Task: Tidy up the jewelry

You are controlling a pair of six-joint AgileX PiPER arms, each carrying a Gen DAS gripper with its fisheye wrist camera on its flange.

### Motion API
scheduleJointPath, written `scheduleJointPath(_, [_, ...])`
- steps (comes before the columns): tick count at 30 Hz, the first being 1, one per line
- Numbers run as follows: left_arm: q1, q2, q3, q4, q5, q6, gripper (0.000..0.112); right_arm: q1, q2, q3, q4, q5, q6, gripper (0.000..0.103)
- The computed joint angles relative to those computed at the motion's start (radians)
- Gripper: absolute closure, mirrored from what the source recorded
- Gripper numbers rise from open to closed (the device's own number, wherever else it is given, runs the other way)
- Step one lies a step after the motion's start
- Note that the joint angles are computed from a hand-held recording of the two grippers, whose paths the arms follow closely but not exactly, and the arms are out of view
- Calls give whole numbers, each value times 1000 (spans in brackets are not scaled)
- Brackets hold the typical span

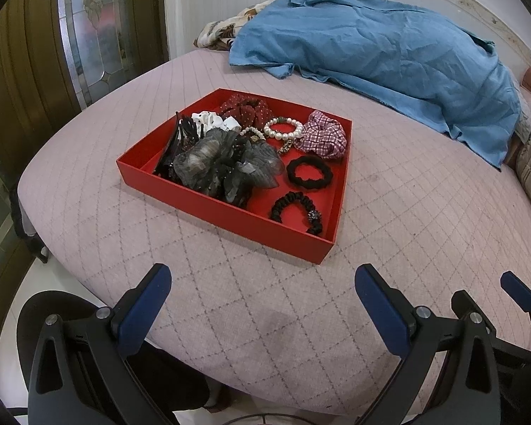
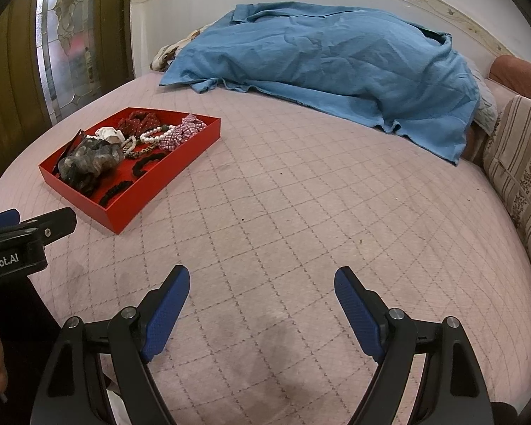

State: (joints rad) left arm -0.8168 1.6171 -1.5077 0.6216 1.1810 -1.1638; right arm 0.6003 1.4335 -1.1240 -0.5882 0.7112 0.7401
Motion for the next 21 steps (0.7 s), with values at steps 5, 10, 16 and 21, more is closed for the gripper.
scheduleJointPath(5, [5,2,-7,-7,1,7,9,10,8,-4,-2,3,-1,16])
scheduleJointPath(10, [8,1,-4,-11,-3,11,9,8,7,-3,7,0,-16,16])
scheduleJointPath(16, [12,2,-1,-16,-9,14,9,7,10,-8,14,1,-22,16])
scheduleJointPath(21, [14,0,2,-17,-12,8,9,6,10,-5,26,-4,-35,16])
